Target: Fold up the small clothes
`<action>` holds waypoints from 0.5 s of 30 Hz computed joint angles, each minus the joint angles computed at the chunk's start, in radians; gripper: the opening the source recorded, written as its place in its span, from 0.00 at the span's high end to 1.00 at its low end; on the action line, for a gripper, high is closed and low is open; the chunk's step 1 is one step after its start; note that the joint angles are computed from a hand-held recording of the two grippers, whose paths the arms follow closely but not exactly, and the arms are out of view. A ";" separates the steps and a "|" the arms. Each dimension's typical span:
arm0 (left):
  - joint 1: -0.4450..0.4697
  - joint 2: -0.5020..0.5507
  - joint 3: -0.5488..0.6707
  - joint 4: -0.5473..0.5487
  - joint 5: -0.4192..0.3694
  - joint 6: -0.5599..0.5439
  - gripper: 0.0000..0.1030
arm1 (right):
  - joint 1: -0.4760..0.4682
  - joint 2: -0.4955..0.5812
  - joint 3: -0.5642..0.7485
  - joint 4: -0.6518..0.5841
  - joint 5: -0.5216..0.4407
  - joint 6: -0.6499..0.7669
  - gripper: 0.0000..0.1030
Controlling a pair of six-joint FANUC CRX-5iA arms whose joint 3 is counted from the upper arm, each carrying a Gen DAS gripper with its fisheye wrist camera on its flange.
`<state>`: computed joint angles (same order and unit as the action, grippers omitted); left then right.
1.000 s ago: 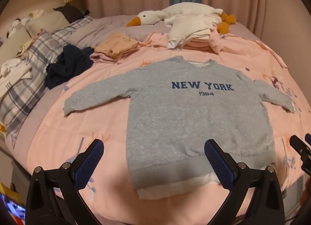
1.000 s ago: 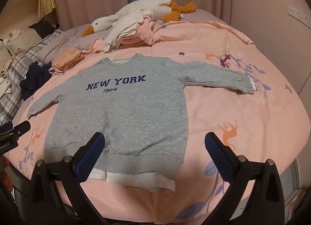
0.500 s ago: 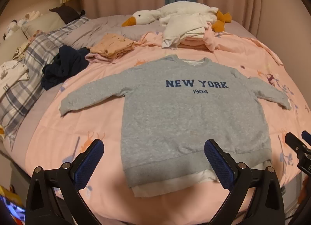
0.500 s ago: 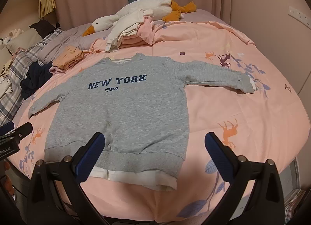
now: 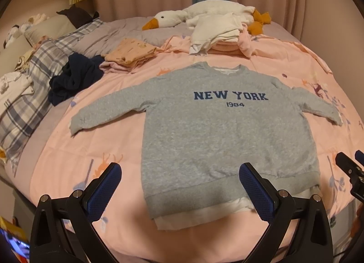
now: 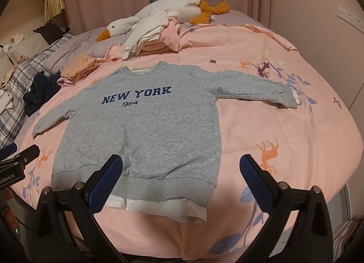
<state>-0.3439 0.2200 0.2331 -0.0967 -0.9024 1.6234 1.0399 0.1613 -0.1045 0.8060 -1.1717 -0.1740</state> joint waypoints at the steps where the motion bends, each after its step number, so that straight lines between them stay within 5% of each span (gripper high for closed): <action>1: -0.001 0.000 0.001 -0.002 0.000 0.003 0.01 | 0.000 -0.001 -0.001 0.001 0.001 -0.001 0.00; 15: 0.005 0.004 -0.003 0.019 -0.007 -0.023 0.01 | 0.002 -0.007 -0.011 0.007 0.013 -0.010 0.00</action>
